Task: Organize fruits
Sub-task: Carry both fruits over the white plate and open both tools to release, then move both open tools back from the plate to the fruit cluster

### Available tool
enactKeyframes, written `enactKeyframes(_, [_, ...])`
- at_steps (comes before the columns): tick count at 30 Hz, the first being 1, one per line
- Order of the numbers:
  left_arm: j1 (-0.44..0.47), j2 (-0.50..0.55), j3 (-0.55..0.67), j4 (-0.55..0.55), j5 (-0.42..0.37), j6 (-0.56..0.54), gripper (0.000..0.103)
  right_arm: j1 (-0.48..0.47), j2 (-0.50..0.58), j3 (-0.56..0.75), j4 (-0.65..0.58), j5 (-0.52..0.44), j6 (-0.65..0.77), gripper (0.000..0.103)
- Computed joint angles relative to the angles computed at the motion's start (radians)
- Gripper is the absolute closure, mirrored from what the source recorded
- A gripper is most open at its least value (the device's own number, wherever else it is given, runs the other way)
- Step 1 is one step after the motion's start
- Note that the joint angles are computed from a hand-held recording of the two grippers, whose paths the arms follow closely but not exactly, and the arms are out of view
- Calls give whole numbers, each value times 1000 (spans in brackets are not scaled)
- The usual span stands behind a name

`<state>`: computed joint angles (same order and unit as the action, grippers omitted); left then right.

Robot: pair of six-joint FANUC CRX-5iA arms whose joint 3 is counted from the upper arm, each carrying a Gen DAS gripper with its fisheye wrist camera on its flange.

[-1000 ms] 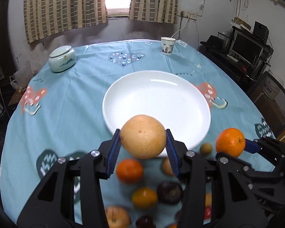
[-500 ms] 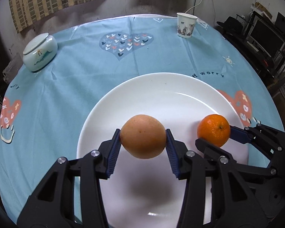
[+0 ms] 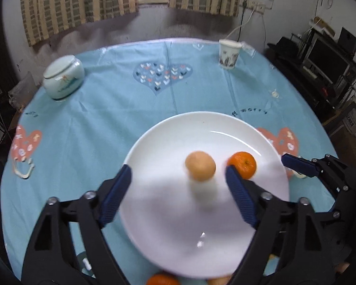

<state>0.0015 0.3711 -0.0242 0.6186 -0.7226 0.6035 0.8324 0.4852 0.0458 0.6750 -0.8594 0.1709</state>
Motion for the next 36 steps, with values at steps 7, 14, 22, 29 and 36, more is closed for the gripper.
enactKeyframes(7, [91, -234, -339, 255, 120, -315, 3, 151, -151, -219, 194, 2, -290, 9])
enactKeyframes(14, [152, -376, -601, 478, 226, -570, 3, 267, -175, -303, 219, -70, -485, 9])
enactKeyframes(22, [266, -431, -700, 390, 145, -612, 3, 353, -222, -406, 199, -103, -677, 9])
enactKeyframes(29, [297, -429, -723, 380, 108, -652, 3, 378, -246, -487, 241, -104, -834, 15])
enactKeyframes(36, [328, -395, -687, 323, 81, -588, 3, 385, -249, -489, 203, -83, -751, 48])
